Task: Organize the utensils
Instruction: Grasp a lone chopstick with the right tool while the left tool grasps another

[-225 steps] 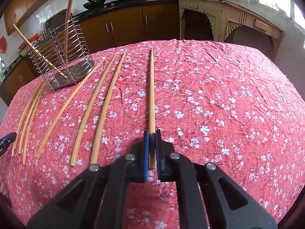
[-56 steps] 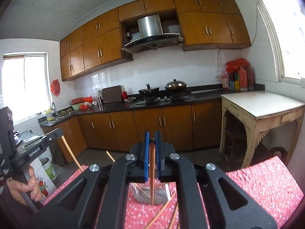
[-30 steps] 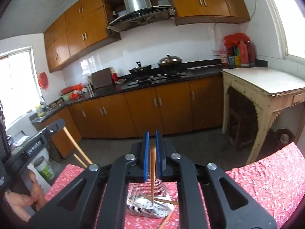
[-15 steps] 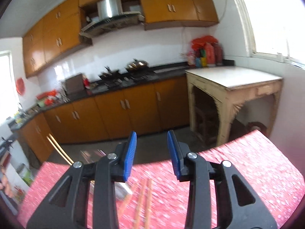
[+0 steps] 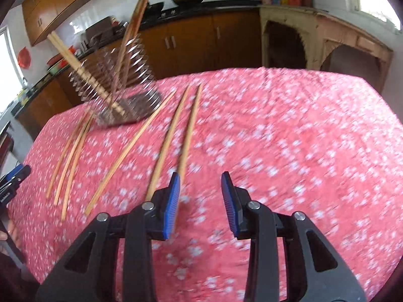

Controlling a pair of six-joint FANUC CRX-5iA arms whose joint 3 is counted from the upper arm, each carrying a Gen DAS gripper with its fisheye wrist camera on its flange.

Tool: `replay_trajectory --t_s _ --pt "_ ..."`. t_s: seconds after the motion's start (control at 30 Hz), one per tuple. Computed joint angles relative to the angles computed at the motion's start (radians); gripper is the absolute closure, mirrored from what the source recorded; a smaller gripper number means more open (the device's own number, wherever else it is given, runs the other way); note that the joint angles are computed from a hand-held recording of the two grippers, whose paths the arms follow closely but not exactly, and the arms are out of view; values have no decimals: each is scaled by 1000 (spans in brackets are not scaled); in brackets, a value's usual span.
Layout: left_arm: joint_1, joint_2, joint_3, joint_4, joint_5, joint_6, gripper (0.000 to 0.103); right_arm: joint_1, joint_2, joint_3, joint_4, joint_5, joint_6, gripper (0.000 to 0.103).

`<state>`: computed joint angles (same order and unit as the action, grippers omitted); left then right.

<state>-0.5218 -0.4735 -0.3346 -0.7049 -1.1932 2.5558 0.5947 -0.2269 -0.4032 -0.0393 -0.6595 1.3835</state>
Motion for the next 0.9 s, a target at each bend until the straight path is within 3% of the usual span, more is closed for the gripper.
replay_trajectory --t_s 0.2,0.27,0.33,0.37,0.43,0.53,0.6,0.7,0.9 --pt "-22 49 13 15 12 8 33 66 29 -15 97 -5 -69 71" --pt "-14 57 15 23 13 2 33 88 34 -23 135 -14 -103 78" --pt "7 72 20 46 17 -15 33 109 33 -63 232 20 -171 94" --pt "26 77 19 72 26 -32 33 111 37 -67 260 25 -195 94" --pt "50 90 23 99 29 -48 39 86 53 -48 239 27 -201 95" --pt "80 105 24 131 33 -74 55 55 70 -65 331 55 -322 95" --pt "99 127 30 151 29 -98 76 29 84 -56 335 64 -339 95" --pt "116 148 36 148 19 -105 95 5 100 -56 370 74 -364 95" --pt "226 127 11 151 34 -145 96 -48 118 -59 401 99 -387 95"
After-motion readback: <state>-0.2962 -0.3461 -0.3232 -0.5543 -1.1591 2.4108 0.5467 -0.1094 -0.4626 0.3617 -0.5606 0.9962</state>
